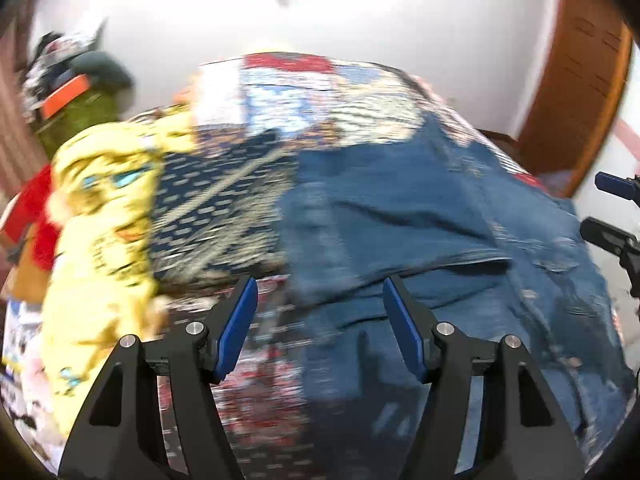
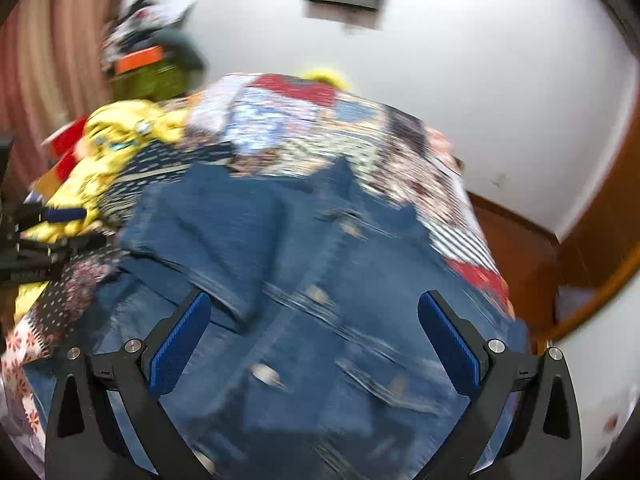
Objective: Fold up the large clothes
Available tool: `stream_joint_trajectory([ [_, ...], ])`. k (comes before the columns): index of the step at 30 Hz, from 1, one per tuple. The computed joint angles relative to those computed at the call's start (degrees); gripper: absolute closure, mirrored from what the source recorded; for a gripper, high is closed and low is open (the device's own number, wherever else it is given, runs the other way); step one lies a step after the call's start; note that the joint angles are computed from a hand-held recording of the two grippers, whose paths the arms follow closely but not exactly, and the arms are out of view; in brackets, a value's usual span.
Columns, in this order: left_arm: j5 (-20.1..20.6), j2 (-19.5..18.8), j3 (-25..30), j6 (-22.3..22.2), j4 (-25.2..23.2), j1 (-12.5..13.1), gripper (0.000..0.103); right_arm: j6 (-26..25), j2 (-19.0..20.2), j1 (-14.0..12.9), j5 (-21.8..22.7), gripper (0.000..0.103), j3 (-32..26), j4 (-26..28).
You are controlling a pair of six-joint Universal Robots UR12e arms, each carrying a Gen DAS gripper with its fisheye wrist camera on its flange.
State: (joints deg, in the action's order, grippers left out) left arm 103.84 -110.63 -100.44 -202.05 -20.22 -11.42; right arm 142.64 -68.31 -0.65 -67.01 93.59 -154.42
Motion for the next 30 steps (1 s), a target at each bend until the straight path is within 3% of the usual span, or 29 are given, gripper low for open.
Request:
stream_joint_trajectory([
  [4,0.56,2.53,-4.25,-3.14,0.43,2.05,0.039,-5.39,1.07,2.84,0.52,0.0,-0.85,1.46],
  [8,-0.74,3.92,-7.43,-5.93,0.68,3.75,0.039,-11.89,2.79,6.06,0.53,0.001,-2.65,6.75],
  [14,-3.22,4.66,-10.53,-7.79,1.52,5.34,0.039,-16.77,6.32,10.12,-6.05,0.003,-5.73,10.98],
  [20,-5.38,4.28,-11.37,-8.76,1.52,6.09,0.039,-17.98,9.06,12.21,-11.53,0.017,-7.8,11.62],
  [26,-6.47,3.86,-10.97,-9.34,1.78,6.02,0.039,-17.74,9.24,12.16,-9.46,0.064,-8.31,12.59],
  [28,-6.4,3.85,-10.65,-8.99,1.7,5.78,0.039,-17.65,8.51,11.72,-6.98,0.087,-8.3,14.63],
  [30,-6.33,3.91,-10.22,-9.5,1.53,5.44,0.039,-15.99,7.61,10.94,-4.06,0.088,-8.07,14.99],
])
